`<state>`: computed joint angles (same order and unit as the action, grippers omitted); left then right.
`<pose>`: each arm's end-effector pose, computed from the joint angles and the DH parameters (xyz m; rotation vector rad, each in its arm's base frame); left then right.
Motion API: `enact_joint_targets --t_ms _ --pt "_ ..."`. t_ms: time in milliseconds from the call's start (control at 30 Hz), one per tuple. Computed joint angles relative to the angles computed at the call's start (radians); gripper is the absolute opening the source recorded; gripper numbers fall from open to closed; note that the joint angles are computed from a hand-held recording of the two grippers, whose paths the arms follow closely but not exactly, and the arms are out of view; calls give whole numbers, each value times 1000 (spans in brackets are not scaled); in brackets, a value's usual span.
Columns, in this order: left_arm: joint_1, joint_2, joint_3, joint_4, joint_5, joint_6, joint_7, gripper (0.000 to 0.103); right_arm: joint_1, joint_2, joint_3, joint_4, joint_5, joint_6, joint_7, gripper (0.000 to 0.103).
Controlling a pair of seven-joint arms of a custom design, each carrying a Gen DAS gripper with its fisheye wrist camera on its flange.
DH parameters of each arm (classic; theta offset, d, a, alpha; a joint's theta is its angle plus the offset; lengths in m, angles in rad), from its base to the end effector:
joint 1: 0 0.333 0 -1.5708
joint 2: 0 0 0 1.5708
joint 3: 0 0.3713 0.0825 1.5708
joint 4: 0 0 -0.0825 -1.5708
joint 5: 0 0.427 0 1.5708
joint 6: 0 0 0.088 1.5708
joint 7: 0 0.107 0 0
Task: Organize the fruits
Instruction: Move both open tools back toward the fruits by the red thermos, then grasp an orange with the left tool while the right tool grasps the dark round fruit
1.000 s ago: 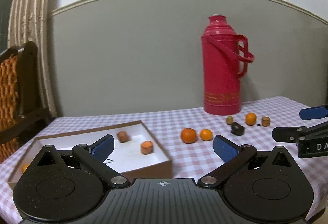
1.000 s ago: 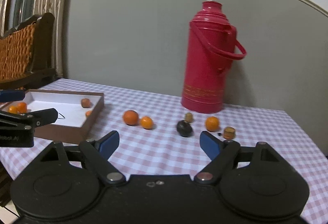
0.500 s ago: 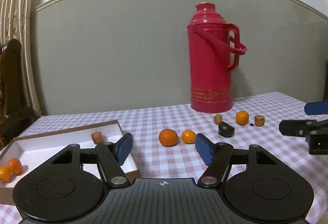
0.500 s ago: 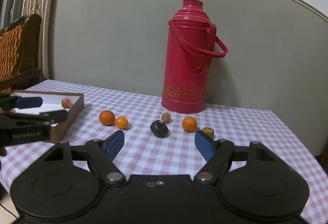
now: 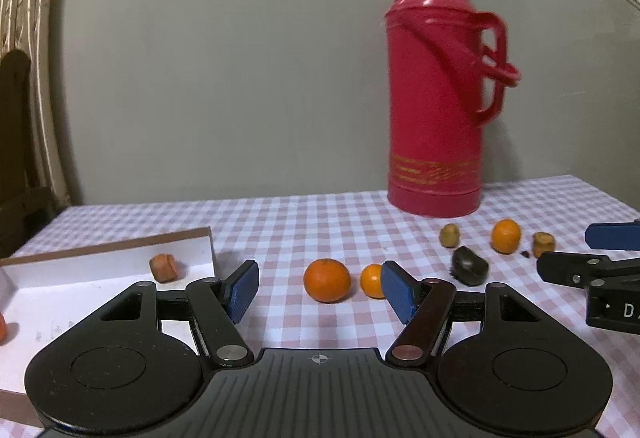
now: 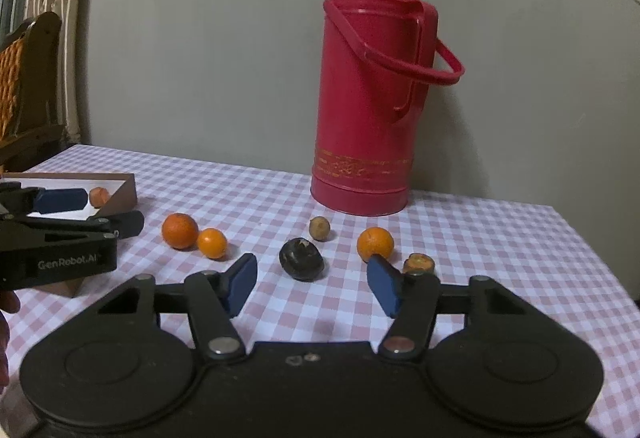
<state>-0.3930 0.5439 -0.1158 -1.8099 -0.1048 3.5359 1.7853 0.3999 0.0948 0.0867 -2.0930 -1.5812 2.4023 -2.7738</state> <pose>0.6738 -0.3417 0.4070 -1.0802 1.9131 -1.2297 0.5573 0.2856 0.4352 -1.3640 1.7942 -1.2006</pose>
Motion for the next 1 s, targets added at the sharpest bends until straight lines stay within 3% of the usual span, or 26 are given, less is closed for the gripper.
enact_joint_targets --t_ms 133,367,633,1000 --pt "-43 33 43 60 -46 -82 -6 68 -16 37 -16 34 10 49 -17 50" --pt "-112 86 120 141 -55 -143 -34 68 -31 96 -48 94 41 125 -56 48" --pt "-147 121 184 207 -13 -237 -110 68 -38 150 -84 146 74 189 -96 48" --pt "-143 179 205 305 79 -297 -250 68 -33 217 -126 205 131 268 -150 48"
